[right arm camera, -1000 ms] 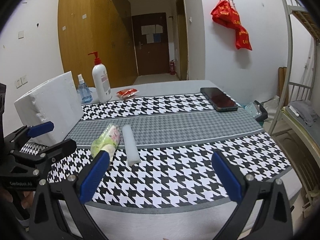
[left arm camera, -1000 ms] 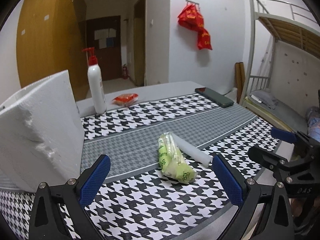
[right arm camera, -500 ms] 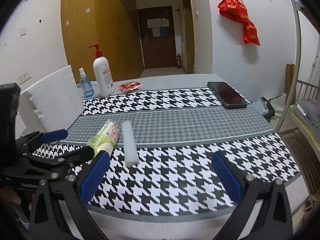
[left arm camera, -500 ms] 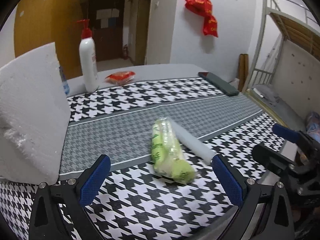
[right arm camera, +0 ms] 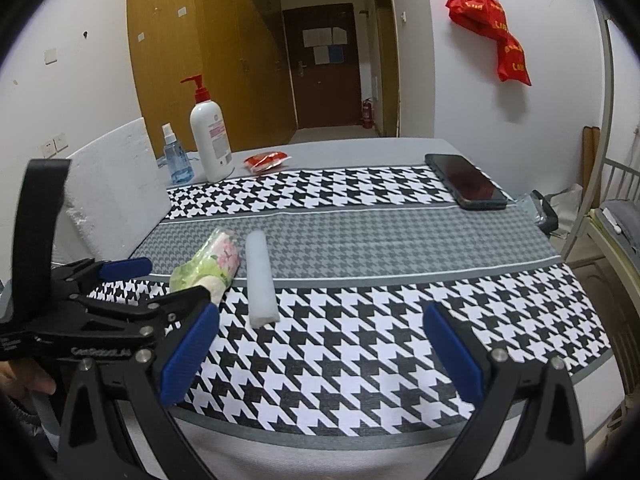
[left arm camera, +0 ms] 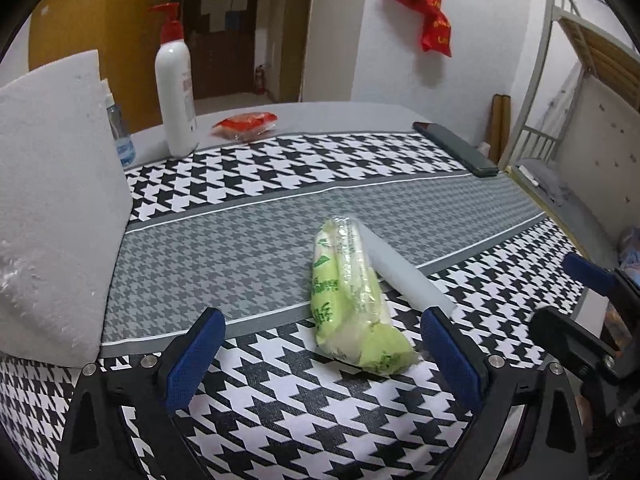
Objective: Organize soft objects
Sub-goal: 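Move both grippers back toward the green packet and white foam roller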
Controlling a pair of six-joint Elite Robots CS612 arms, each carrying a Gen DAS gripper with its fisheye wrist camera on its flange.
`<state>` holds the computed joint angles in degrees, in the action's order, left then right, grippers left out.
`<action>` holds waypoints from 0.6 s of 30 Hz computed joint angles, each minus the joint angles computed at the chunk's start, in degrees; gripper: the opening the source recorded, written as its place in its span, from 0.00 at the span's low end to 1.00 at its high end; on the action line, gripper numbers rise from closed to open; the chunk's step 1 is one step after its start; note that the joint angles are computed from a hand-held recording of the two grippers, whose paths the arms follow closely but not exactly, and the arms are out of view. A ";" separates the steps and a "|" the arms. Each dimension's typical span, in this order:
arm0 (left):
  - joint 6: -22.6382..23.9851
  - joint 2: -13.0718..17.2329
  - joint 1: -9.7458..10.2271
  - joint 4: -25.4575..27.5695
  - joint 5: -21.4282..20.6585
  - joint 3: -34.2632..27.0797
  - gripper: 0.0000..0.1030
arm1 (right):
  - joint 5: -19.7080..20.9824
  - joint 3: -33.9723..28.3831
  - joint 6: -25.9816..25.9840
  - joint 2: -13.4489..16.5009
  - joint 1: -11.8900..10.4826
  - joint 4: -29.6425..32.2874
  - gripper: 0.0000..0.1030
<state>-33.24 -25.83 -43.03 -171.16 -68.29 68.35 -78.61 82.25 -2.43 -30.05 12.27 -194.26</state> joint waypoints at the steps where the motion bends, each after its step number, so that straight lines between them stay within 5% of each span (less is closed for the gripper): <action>1: -0.13 0.20 0.06 0.56 -0.10 -0.43 0.95 | -0.31 -0.05 -0.20 -0.02 0.03 0.20 1.00; 9: 0.62 1.16 0.41 3.63 -2.37 -2.80 0.88 | -0.50 -0.64 -0.77 0.02 0.07 1.25 1.00; 18: -0.35 0.42 0.84 7.40 1.87 -2.10 0.77 | 0.46 -0.89 -1.24 0.12 0.13 1.50 1.00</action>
